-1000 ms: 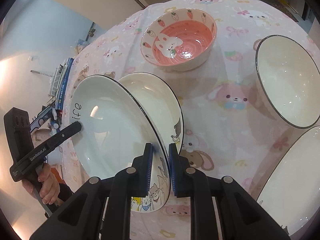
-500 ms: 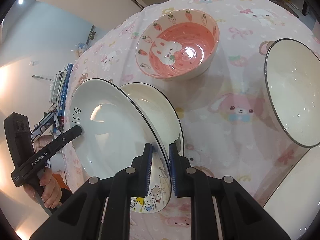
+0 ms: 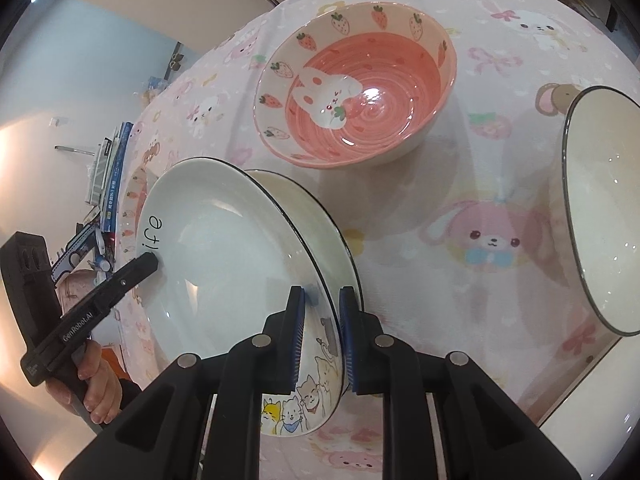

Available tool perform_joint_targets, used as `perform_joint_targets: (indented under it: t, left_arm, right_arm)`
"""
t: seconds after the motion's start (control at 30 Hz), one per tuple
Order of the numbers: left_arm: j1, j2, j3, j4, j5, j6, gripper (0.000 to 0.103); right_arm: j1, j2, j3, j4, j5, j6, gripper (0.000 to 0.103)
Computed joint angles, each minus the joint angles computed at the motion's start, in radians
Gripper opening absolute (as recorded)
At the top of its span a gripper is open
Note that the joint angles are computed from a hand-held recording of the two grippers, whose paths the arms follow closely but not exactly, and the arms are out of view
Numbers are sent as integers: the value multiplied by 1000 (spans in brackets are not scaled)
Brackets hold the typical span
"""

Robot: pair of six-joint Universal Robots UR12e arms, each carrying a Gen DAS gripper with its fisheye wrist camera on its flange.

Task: Organize plates and bowls
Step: 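Lift the plate on edge with both grippers and carry it to the other white plates, then lower the plate onto the white plate stack and open both grippers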

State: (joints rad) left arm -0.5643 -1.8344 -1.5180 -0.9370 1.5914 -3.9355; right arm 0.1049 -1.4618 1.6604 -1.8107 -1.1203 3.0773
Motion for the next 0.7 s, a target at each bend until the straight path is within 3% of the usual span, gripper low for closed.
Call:
perform_joint_targets:
  t: [0.4, 0.57, 0.7]
  left_arm:
    - [-3, -32, 5, 2, -14, 28, 14]
    - [3, -30, -6, 18, -39, 45, 14]
    - [0, -34, 5, -2, -28, 69, 14]
  right_arm:
    - [42, 18, -38, -1, -153, -5, 20]
    - [27, 19, -35, 12, -122, -15, 20]
    - [41, 15, -28, -17, -168, -22, 16]
